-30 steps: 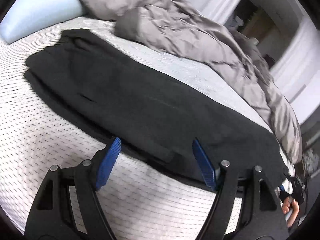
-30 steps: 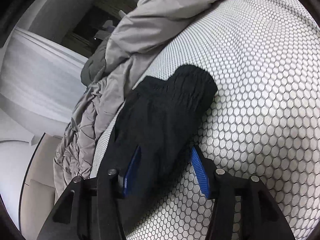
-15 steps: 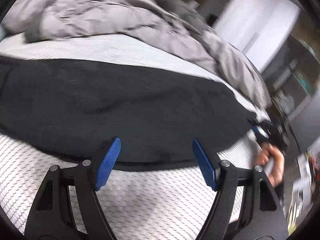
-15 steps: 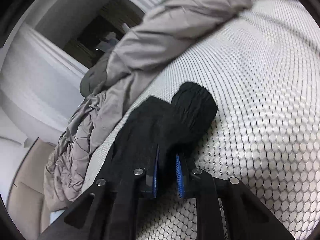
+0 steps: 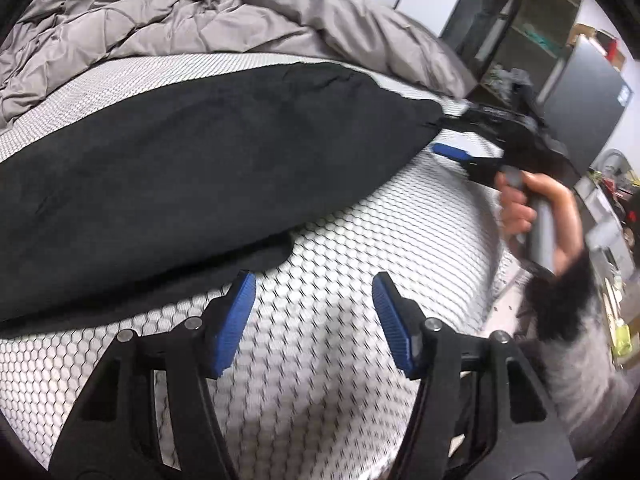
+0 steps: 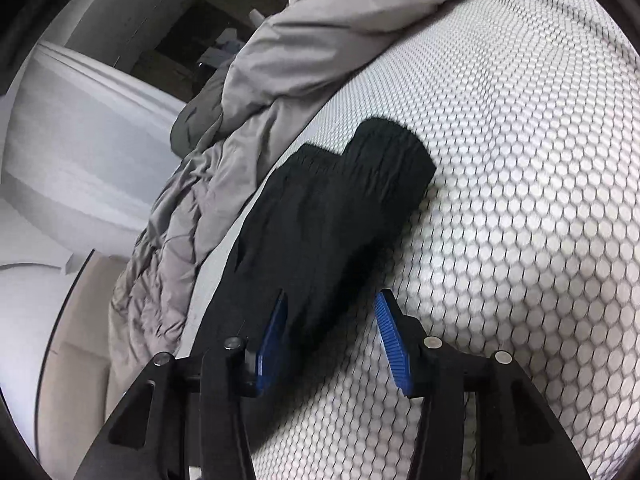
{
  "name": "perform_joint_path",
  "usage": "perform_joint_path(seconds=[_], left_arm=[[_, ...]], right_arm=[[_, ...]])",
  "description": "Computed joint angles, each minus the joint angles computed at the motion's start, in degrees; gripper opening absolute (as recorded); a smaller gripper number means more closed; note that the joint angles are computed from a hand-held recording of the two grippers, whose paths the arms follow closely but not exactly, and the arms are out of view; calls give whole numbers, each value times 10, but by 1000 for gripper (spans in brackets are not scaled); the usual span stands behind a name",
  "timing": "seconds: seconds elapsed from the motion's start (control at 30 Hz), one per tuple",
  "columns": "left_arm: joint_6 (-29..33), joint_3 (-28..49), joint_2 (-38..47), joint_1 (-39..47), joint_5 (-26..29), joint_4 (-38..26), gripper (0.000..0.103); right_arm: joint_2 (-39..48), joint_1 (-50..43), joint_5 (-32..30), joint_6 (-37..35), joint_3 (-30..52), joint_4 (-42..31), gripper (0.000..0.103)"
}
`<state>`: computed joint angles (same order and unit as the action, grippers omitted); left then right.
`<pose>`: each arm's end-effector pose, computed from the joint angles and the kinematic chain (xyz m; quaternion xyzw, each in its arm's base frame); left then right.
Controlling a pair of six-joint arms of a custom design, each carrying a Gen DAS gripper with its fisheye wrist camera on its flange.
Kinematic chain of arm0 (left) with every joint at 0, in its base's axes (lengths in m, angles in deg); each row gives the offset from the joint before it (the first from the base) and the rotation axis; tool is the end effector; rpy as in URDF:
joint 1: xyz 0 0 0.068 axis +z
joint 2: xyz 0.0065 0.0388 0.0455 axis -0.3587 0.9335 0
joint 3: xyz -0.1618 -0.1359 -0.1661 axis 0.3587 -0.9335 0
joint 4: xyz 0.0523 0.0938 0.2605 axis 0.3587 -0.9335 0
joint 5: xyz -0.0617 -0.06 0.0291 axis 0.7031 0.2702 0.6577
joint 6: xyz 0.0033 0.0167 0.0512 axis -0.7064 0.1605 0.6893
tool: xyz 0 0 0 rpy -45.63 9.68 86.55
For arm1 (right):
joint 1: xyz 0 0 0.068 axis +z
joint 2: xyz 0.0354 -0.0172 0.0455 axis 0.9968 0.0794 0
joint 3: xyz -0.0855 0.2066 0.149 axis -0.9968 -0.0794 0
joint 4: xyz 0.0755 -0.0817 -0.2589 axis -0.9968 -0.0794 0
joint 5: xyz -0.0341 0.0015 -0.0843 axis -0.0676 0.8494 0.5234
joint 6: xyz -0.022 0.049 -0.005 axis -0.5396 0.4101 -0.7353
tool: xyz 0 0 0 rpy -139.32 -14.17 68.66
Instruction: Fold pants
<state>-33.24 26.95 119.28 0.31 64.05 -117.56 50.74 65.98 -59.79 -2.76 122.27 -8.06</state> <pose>0.2407 0.0693 0.1768 0.2278 0.9068 -0.2356 0.2652 0.3165 -0.0933 0.2842 0.2998 0.8830 0.2604 0.2501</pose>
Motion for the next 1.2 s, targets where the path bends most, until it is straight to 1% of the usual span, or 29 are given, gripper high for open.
perform_joint_path(seconds=[0.1,0.13,0.23,0.3,0.37,0.43,0.47,0.5,0.53,0.57,0.63,0.7,0.8,0.87,0.9,0.93,0.97,1.0,1.03,1.07,1.1,1.13,1.17,1.2], left_arm=[[-76,-18,2,-46,-31,83,58],[-114,-20,6,-61,-38,113,58],[-177,4,52,-82,-27,157,58],[-212,23,89,-97,-35,188,58],[-241,34,108,-111,-35,196,58],[-234,31,99,-109,-22,192,58],[-224,32,97,-110,-16,190,58],[-202,29,87,-106,-5,177,58],[-179,25,75,-100,0,164,58],[-147,21,63,-96,0,151,57],[-111,19,58,-91,-4,136,57],[-122,24,69,-91,-3,138,56],[-188,42,108,-102,-9,162,56],[-223,47,124,-118,-35,185,56],[-233,44,125,-124,-45,196,54],[-240,37,121,-130,-60,208,43],[-245,24,108,-137,-88,226,30],[-243,17,100,-137,-97,233,22],[-234,13,96,-134,-98,234,12],[-217,13,93,-128,-93,225,9],[-188,13,88,-116,-76,207,7],[-162,9,80,-109,-70,195,3],[-122,0,64,-103,-68,181,2],[-90,-4,57,-98,-66,168,1]], right_arm=[[-5,3,0,-6,-2,-8,48],[-3,4,-1,-2,-2,-8,48],[10,14,3,10,5,-5,48],[18,20,7,14,9,-4,48],[19,17,11,22,9,3,48],[17,4,10,30,7,18,48],[15,-2,12,34,7,23,52],[12,-10,14,38,5,26,55],[12,-21,8,39,2,33,60],[16,-27,4,39,4,36,61],[34,-39,-12,51,8,40,61],[56,-43,-35,64,13,53,61],[82,-37,-45,91,23,94,61],[90,-36,-37,112,22,129,61],[96,-34,-26,118,25,138,59],[105,-33,-15,120,33,137,45],[115,-33,-19,124,40,133,28],[124,-35,-35,132,47,134,21],[119,-39,-39,148,39,153,12],[107,-40,-42,174,26,180,9],[94,-39,-40,193,14,202,9],[79,-37,-30,207,5,221,8],[68,-31,-12,205,3,228,8],[66,-24,20,194,14,217,8]])
